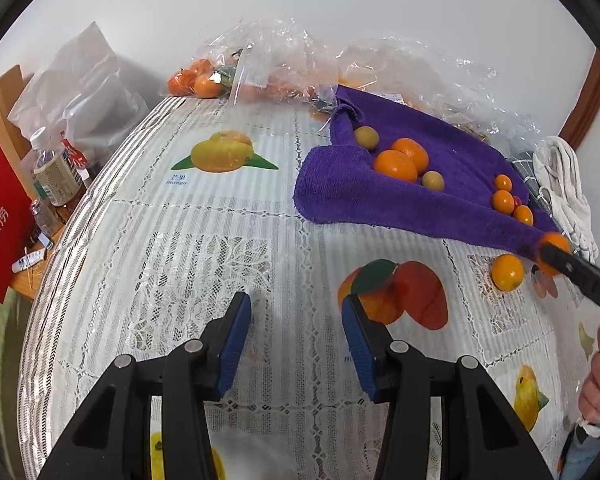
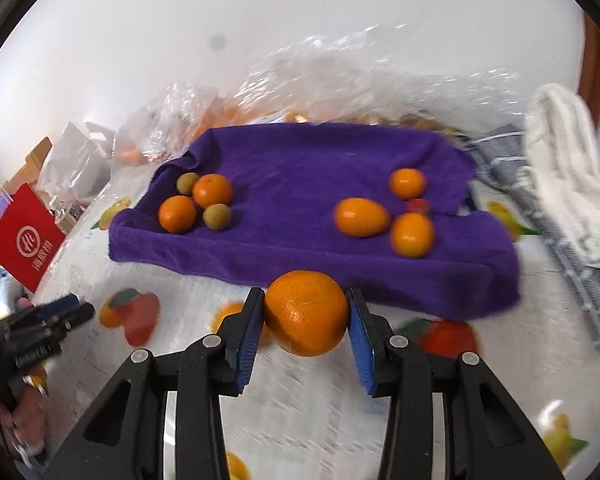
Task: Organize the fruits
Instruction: 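Grasp a large orange with the right gripper while the left gripper grasps another large orange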
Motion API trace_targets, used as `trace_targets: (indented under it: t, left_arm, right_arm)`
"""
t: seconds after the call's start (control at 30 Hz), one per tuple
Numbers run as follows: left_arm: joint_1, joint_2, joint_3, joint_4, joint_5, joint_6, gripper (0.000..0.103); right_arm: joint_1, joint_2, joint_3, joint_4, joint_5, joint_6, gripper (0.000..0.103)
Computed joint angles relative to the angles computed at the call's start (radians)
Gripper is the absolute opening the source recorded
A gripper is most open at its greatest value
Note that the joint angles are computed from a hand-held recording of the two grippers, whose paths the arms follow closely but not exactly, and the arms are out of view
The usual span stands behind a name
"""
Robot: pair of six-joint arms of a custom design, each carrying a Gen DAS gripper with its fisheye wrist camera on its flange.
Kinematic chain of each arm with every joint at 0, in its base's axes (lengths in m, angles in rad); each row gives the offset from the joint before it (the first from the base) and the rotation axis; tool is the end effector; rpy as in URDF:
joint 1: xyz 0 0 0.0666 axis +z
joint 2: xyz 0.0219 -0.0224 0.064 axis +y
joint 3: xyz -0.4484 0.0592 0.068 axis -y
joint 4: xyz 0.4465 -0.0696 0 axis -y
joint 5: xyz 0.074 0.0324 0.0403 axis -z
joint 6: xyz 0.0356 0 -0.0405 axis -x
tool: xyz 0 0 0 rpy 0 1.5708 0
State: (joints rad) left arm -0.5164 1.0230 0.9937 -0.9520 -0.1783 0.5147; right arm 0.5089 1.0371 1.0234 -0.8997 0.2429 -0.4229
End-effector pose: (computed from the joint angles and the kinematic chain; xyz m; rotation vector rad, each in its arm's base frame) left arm 0.3100 -0.1692 0.4450 -0.0667 2.5379 -0.1825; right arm 0.3231 0.1700 0.4591 -0.0034 2.4501 0.1081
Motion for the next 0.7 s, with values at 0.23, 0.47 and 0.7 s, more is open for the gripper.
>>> trace_targets:
  t: [0.23,0.47,0.7]
  left_arm:
    - [-0.060,0.033,0.047,-0.031,0.024,0.023,0.043]
    - [-0.198,0.113,0.116,0.021,0.040,-0.004,0.045]
    - [-0.281,0.234,0.199,0.057,0.020,-0.013,0.045]
  right_arm:
    - [-0.066,-0.118,-0.082,-0.055,0.036,0.027,0.041]
    - [-0.164,-0.190,-0.135,-0.040,-0.007,0.039,0.041]
    - [-0.212,-0.221,-0.162,-0.012,-0.025,0.054,0.041]
